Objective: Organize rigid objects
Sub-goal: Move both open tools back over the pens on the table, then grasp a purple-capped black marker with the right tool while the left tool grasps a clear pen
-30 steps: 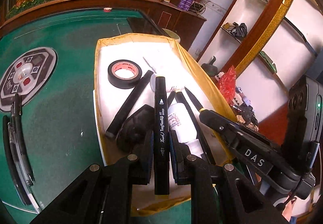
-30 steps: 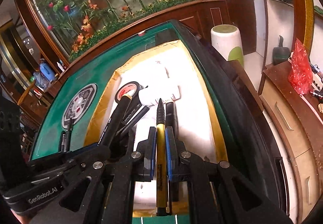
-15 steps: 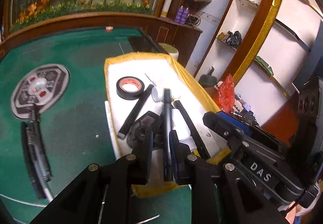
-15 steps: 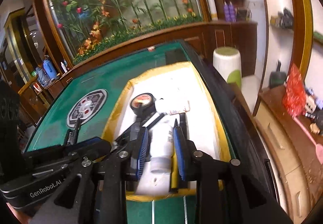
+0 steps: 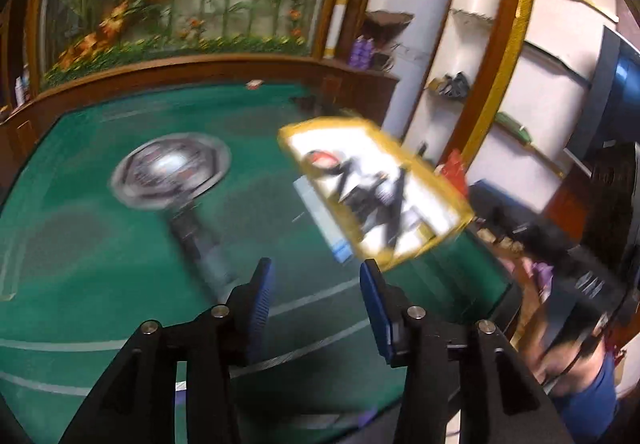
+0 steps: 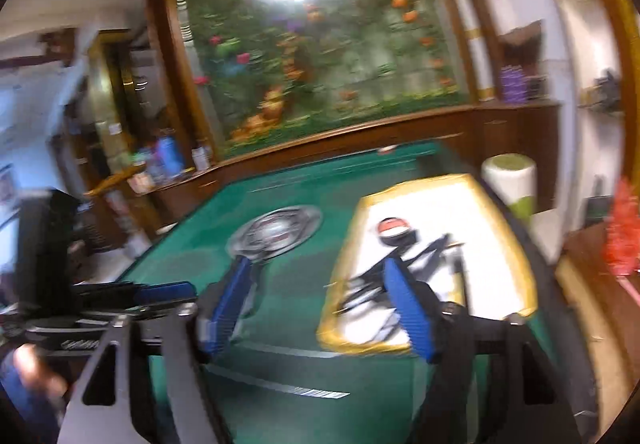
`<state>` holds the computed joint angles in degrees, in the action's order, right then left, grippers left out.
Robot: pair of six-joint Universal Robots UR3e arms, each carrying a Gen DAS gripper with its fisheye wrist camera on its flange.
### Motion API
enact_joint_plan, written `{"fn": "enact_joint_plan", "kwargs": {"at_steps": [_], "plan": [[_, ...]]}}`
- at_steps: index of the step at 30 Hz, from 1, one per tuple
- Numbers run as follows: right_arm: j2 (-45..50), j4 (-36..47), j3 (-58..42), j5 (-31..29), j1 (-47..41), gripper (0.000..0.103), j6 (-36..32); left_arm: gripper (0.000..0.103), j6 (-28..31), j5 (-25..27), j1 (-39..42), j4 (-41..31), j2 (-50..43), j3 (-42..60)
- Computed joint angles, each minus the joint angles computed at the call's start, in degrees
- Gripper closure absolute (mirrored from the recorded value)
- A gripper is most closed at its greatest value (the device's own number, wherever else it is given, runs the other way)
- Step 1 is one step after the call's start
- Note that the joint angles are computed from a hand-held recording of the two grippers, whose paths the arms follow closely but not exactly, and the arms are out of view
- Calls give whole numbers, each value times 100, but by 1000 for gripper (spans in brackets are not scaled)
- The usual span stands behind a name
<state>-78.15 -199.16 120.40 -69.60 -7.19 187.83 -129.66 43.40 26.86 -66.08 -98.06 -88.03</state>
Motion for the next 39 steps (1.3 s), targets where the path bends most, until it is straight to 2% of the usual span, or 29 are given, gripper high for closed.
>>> {"fn": "enact_joint_plan", "kwargs": {"at_steps": [3, 6, 9, 10, 12, 16, 18, 19, 20, 25, 28, 30, 35, 37, 39], "plan": [[25, 586, -211, 195, 197, 26, -265, 56, 528, 140, 730, -554, 9, -95], [290, 1853, -822, 66, 635, 26, -906, 56, 774, 225, 1268, -1063, -60, -130], [498, 3016, -1321, 336, 879, 26, -1418, 56, 967, 186, 1662, -1201, 3, -369], [632, 3396, -1587, 263, 1069, 26, -1633, 56, 996, 150, 1762, -1240, -11, -402], [822, 3565, -1843, 96, 1364, 26, -1860, 56, 1058, 116, 1848, -1283, -36, -412], [1485, 4370, -2827, -193, 1921, 34, -2208, 56, 1018, 86, 1884, -1242, -127, -386], [1858, 4668, -3285, -358, 2118, 54, -2243, 55, 998, 111, 1893, -1190, -144, -388], [2062, 4884, -3564, -461, 2213, 73, -2254, 56, 965, 133, 1887, -1180, -173, -362], [2207, 5024, -3753, -603, 2295, 82, -2236, 55, 952, 142, 1881, -1211, -211, -297], [2322, 4885, -3862, -1108, 2506, 87, -2331, 55, 775, 237, 1752, -1098, -380, -67], [2254, 4604, -3885, -855, 2255, 89, -2025, 56, 434, 293, 1478, -847, -601, 166], [2181, 4110, -3780, -833, 2017, 89, -1614, 55, 45, 408, 1217, -620, -870, 446], [1913, 2956, -3185, -271, 1201, 89, -383, 56, -1225, 678, 395, -960, -2117, 2158], [1803, 2471, -2820, -88, 1001, 89, -151, 56, -1829, 855, 59, -1093, -2725, 3045], [1720, 2168, -2536, 6, 874, 89, -56, 56, -2154, 946, -162, -1301, -3182, 3781]]}}
